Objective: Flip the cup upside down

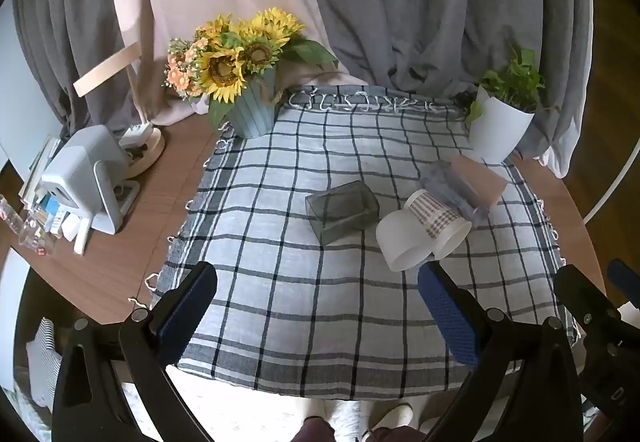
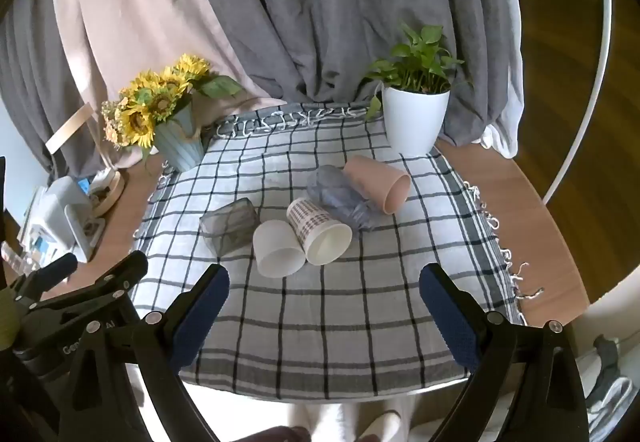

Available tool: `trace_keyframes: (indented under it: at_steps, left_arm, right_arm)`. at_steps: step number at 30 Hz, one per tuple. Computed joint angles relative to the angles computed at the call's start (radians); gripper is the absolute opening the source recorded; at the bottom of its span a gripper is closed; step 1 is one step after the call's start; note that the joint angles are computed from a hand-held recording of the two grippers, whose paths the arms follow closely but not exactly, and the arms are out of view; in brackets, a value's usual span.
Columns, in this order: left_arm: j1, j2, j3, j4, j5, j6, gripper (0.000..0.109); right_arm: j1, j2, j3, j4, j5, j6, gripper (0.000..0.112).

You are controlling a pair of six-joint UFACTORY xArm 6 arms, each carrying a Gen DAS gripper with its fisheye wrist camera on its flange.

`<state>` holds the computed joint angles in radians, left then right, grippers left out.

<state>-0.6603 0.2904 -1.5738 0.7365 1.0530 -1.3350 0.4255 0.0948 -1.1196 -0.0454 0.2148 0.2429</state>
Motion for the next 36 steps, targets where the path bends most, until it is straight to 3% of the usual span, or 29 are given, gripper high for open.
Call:
trace_keyframes:
  at_steps: [36]
  left_arm:
    - [0.000, -0.021, 0.046, -0.027, -0.032, 0.006, 0.102]
  right_arm:
    - [0.008, 0.002, 0.004, 0.031, 0.015, -0.029, 0.096]
